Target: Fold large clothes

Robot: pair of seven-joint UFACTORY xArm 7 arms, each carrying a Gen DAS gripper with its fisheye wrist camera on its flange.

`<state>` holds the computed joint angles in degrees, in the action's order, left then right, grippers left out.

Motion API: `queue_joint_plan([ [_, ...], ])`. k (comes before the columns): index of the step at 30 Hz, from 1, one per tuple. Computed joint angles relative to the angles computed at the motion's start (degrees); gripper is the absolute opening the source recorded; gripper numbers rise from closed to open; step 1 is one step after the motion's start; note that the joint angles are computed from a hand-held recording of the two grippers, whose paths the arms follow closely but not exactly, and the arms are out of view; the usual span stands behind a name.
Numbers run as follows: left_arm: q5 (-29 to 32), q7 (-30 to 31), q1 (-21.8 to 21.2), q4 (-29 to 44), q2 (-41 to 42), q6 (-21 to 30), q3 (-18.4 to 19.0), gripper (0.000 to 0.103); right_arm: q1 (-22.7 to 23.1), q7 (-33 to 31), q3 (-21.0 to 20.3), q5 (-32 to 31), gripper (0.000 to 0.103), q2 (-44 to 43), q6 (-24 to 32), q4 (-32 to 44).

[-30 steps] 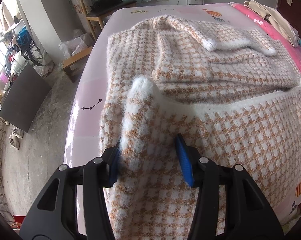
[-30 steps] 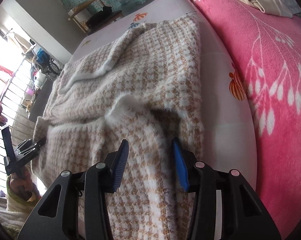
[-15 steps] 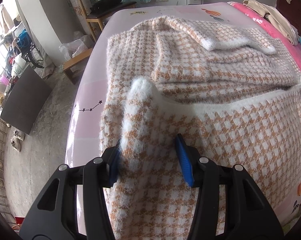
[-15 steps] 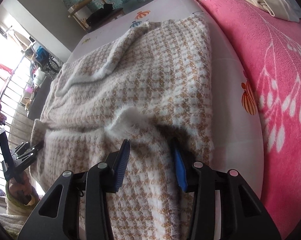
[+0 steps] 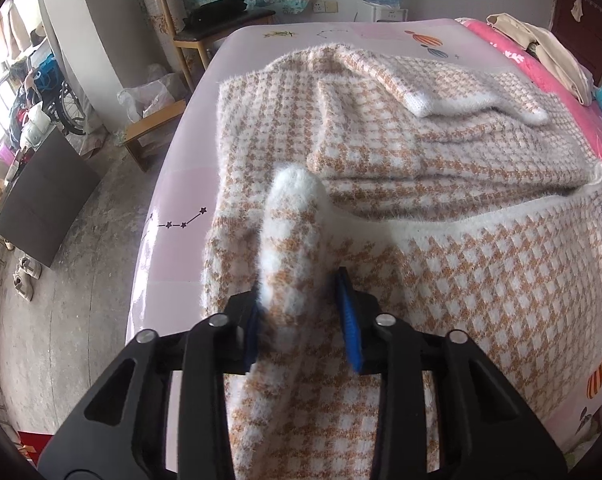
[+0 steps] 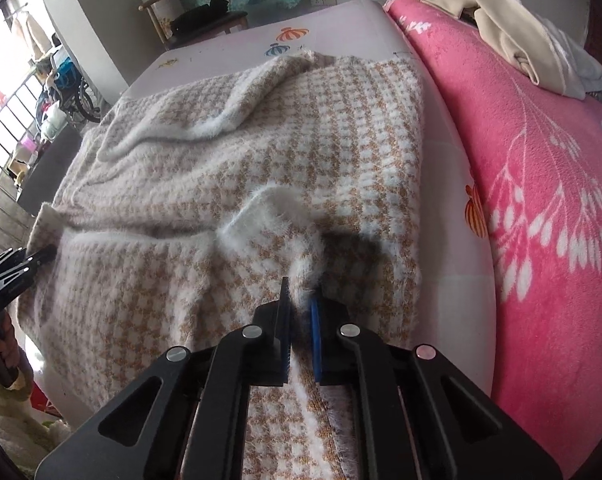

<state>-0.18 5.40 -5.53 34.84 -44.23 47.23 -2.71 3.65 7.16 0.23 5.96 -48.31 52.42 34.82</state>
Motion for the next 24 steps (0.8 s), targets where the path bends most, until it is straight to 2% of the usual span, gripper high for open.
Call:
queue_joint_plan([
  [1,-0.4,0.2,-0.1,0.0,-0.4,0.1,0.6,0.017,-0.2,0.5,0.7,-0.5,0.007,-1.2,0.2,0.0],
  [2,-1.2,0.7,-0.5,0.1,-1.0,0.2,1.5,0.014,-0.4,0.9,1.2,-0.9,0.007,-2.4,0.5,0.2],
  [9,-5.2,3.7,-1.4,0.8,-9.0,1.6,5.0,0.011,-1.0,4.5,3.6,-3.2,0.007,-11.2,3.7,2.3],
  [13,-7.4,5.2,-1.9,4.1,-10.4,2.1,6.5,0.01,-1.1,6.0,3.5,-3.7,0.007,-11.9,2.7,4.9],
  [18,-8.7,8.1,-3.3,10.5,-4.7,-2.8,6.5,0.01,-0.8,3.2,2.3,-5.1,0.007,-5.1,-4.1,10.7],
  [22,-9.6,10.7,-4.5,18.7,6.1,-9.3,6.6,0.01,-1.1,0.4,1.0,-5.8,0.007,5.4,-11.7,17.6],
  [24,-10.9,11.9,-5.3,25.0,13.7,-10.5,7.3,0.01,-0.3,-1.1,-0.9,-4.2,0.007,12.3,-14.8,22.1],
])
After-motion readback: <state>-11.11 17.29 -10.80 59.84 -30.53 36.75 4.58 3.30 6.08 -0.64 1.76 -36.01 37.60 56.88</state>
